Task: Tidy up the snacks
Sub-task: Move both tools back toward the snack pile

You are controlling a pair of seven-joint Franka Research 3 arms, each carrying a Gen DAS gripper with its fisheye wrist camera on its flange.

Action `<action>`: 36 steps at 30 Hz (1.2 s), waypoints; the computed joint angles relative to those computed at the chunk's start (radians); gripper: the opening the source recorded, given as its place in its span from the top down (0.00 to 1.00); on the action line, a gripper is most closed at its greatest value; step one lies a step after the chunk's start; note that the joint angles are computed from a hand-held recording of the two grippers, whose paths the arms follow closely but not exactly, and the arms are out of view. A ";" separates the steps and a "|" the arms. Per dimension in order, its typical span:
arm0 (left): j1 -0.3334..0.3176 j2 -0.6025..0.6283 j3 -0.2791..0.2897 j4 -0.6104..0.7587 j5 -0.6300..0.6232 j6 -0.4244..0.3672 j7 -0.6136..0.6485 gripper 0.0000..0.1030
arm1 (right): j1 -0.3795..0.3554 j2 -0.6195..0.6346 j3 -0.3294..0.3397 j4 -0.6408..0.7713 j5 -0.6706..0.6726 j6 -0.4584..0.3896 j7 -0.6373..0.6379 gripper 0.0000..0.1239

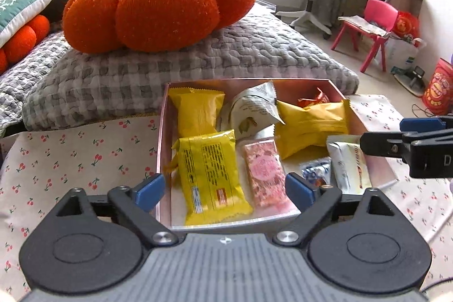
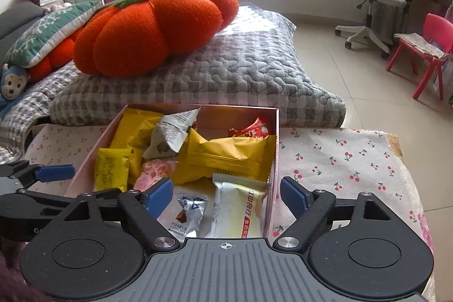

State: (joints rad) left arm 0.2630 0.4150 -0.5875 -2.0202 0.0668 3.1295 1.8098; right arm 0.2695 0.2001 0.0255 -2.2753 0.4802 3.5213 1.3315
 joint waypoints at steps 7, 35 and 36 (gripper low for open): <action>0.095 -0.060 -0.088 -0.086 -0.016 0.031 0.019 0.03 | -0.011 -0.069 0.021 -0.080 -0.027 0.020 0.023 0.27; 0.785 -0.154 -0.666 -0.399 0.314 0.128 -0.179 0.01 | -0.052 -0.230 -0.016 -0.431 -0.547 0.176 0.472 0.22; 0.797 -0.157 -0.671 -0.408 0.328 0.135 -0.190 0.01 | -0.054 -0.226 -0.014 -0.435 -0.549 0.181 0.473 0.22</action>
